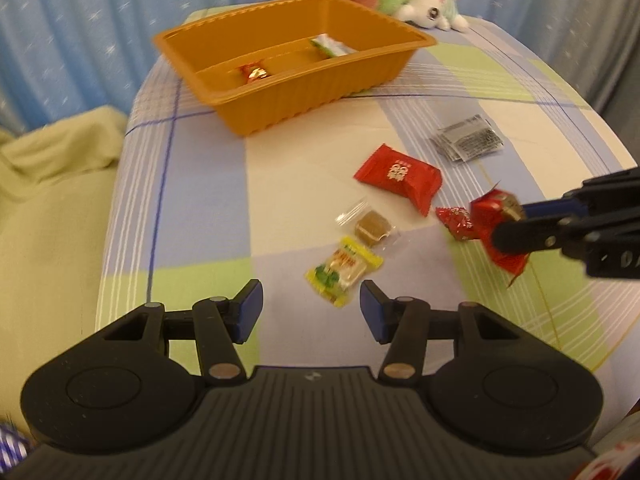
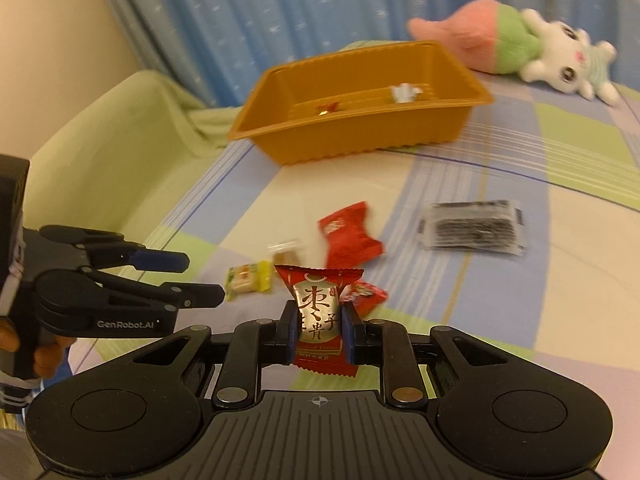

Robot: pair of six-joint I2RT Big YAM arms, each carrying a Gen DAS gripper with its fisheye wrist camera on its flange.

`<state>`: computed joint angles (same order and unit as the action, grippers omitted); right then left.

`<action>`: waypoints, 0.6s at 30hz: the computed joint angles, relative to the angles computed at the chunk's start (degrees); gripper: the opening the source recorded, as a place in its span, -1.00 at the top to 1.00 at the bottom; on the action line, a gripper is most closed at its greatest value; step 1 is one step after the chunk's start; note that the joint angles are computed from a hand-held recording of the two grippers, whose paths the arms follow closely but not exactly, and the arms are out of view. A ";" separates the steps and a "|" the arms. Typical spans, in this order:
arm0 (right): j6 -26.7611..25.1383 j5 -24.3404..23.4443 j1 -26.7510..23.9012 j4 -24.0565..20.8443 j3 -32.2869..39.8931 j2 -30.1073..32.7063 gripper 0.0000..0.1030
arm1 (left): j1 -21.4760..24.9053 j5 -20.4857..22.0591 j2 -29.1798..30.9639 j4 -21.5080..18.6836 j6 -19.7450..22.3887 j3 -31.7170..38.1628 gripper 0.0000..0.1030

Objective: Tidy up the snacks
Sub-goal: 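Grasp the large red-gold packet with the right tool while the left tool grasps the yellow-green packet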

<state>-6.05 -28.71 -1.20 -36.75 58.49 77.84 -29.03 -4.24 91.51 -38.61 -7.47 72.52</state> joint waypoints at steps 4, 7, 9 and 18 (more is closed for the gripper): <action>2.49 1.19 -1.48 0.13 -0.53 -0.89 0.56 | 0.23 1.01 1.96 0.04 3.92 1.54 0.03; 3.56 2.34 -2.36 0.11 -1.05 -1.56 0.56 | 0.52 1.89 3.29 -0.15 5.95 2.62 0.05; 4.15 2.84 -2.92 0.11 -1.38 -1.97 0.56 | 0.77 2.74 4.12 -0.48 7.23 3.38 0.06; 6.07 4.14 -4.40 -0.15 -2.21 -2.75 0.56 | 1.03 5.70 6.04 -1.56 10.24 5.79 0.60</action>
